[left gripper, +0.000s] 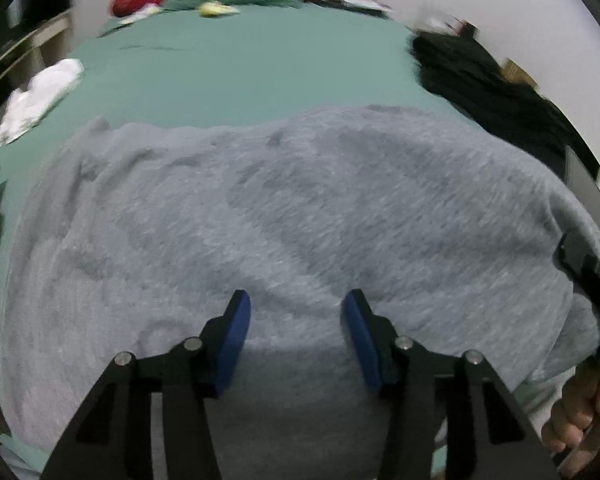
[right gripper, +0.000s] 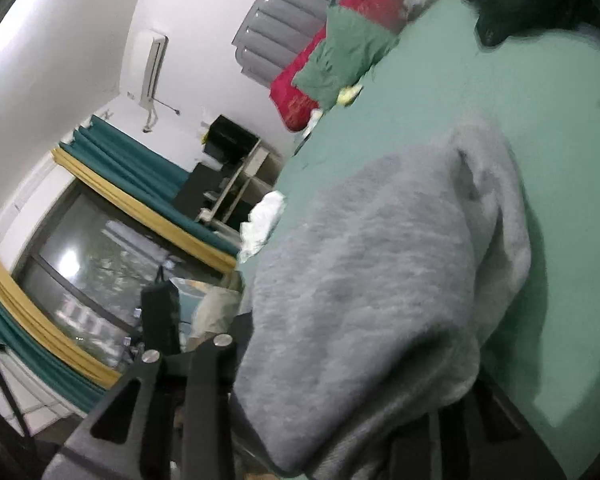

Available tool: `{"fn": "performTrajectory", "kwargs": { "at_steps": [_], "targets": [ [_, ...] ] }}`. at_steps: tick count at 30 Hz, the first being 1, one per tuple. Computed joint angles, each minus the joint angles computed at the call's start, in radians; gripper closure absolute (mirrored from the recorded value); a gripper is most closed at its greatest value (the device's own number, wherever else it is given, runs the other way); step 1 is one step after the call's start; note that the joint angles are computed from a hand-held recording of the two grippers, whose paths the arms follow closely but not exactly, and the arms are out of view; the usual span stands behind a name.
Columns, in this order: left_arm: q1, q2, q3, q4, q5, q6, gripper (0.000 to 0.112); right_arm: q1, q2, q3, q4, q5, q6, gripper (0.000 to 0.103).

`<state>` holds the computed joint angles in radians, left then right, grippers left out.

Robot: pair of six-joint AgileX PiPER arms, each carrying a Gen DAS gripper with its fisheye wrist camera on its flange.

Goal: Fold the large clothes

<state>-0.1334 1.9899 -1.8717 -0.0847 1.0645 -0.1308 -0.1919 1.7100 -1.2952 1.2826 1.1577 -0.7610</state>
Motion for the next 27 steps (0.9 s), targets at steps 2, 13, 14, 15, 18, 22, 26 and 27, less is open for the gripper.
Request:
{"fn": "performTrajectory", "kwargs": {
  "at_steps": [2, 13, 14, 15, 18, 22, 26, 27],
  "targets": [
    [-0.042, -0.005, 0.004, -0.027, 0.017, 0.027, 0.063, -0.067, -0.068, 0.053, -0.039, 0.029, -0.010, 0.071],
    [-0.218, -0.056, 0.202, 0.169, -0.184, -0.068, 0.059, -0.042, -0.160, 0.063, -0.278, -0.080, 0.174, 0.071],
    [-0.212, -0.053, 0.186, 0.151, -0.167, -0.056, 0.059, -0.026, -0.163, 0.052, -0.293, -0.090, 0.191, 0.071],
    [-0.189, -0.045, 0.158, 0.103, -0.139, -0.026, 0.059, 0.000, -0.165, 0.032, -0.313, -0.106, 0.223, 0.071],
    [-0.086, -0.081, 0.172, -0.069, -0.125, 0.076, 0.058, 0.057, -0.168, -0.049, -0.390, -0.116, 0.299, 0.071],
    [0.046, -0.190, 0.304, -0.154, -0.181, 0.175, 0.052, 0.193, -0.144, -0.211, -0.553, -0.121, 0.448, 0.071],
    [0.190, -0.321, 0.456, -0.226, -0.224, 0.317, 0.052, 0.428, -0.071, -0.409, -0.821, -0.123, 0.655, 0.070],
    [0.226, -0.353, 0.495, -0.247, -0.246, 0.366, 0.051, 0.481, -0.042, -0.459, -0.882, -0.110, 0.698, 0.070]
  ]
}}
